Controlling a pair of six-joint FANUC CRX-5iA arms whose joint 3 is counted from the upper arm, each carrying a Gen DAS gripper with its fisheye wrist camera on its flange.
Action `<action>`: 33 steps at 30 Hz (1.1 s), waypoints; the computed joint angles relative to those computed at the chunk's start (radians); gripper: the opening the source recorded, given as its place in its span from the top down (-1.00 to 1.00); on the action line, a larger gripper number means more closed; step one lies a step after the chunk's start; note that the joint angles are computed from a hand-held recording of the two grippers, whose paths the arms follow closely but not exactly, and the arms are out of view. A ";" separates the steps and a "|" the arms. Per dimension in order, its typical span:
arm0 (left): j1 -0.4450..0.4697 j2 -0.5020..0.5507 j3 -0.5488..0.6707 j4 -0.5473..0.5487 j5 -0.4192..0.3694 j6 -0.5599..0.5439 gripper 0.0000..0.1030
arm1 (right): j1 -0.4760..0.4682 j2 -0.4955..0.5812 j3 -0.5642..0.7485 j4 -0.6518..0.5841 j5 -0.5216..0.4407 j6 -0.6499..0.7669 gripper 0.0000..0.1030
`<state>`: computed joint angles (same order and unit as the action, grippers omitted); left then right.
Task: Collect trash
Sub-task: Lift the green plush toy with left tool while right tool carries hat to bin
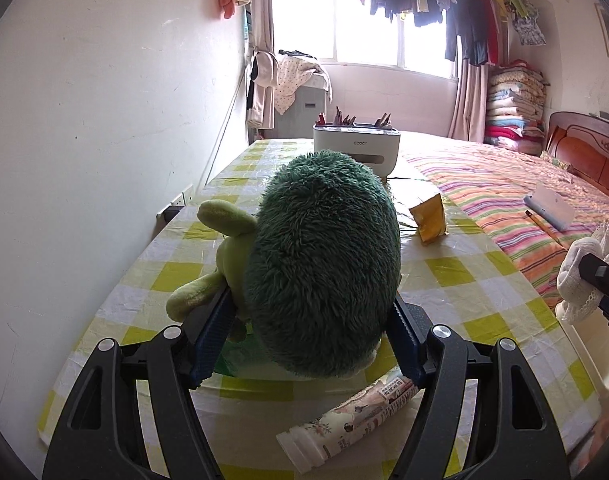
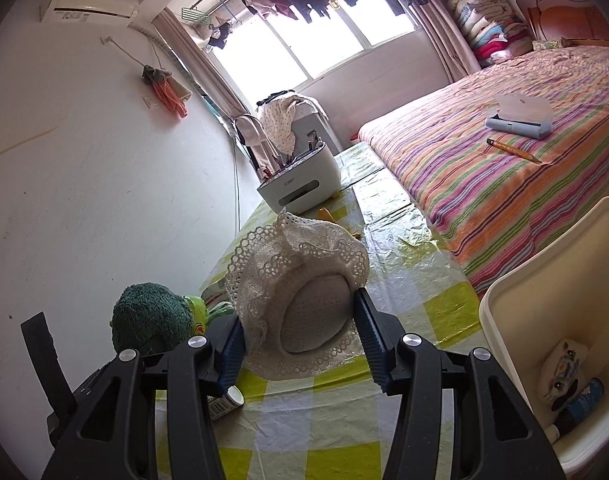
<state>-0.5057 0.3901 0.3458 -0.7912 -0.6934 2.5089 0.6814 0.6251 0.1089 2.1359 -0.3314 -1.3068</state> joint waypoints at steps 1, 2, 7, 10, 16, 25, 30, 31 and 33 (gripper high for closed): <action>-0.001 0.005 0.006 0.005 0.006 -0.002 -0.33 | 0.002 -0.001 -0.002 -0.006 -0.002 0.006 0.05; -0.002 0.003 0.003 0.006 0.013 0.001 -0.33 | 0.002 -0.001 -0.003 -0.008 -0.001 0.007 0.05; -0.009 0.008 0.007 0.018 0.037 -0.012 -0.33 | 0.005 -0.007 -0.013 -0.009 -0.018 0.005 0.05; -0.019 0.011 0.014 0.005 0.043 -0.009 -0.33 | 0.006 -0.009 -0.017 -0.010 -0.025 0.005 0.05; -0.026 0.015 0.017 0.024 0.063 -0.042 -0.33 | 0.006 -0.023 -0.040 0.007 -0.060 -0.020 0.05; -0.024 0.014 0.005 0.103 0.127 -0.113 -0.33 | 0.025 -0.046 -0.080 -0.072 -0.136 0.036 0.05; -0.031 0.018 0.000 0.160 0.167 -0.186 -0.34 | 0.050 -0.063 -0.110 -0.149 -0.218 0.101 0.05; -0.034 0.020 0.001 0.170 0.171 -0.199 -0.34 | 0.055 -0.067 -0.118 -0.163 -0.235 0.110 0.05; -0.039 0.026 0.006 0.203 0.180 -0.232 -0.34 | 0.060 -0.076 -0.133 -0.184 -0.264 0.121 0.05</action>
<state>-0.5444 0.4164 0.3518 -0.5886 -0.5134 2.2766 0.7418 0.5491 -0.0243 1.9516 -0.5958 -1.1856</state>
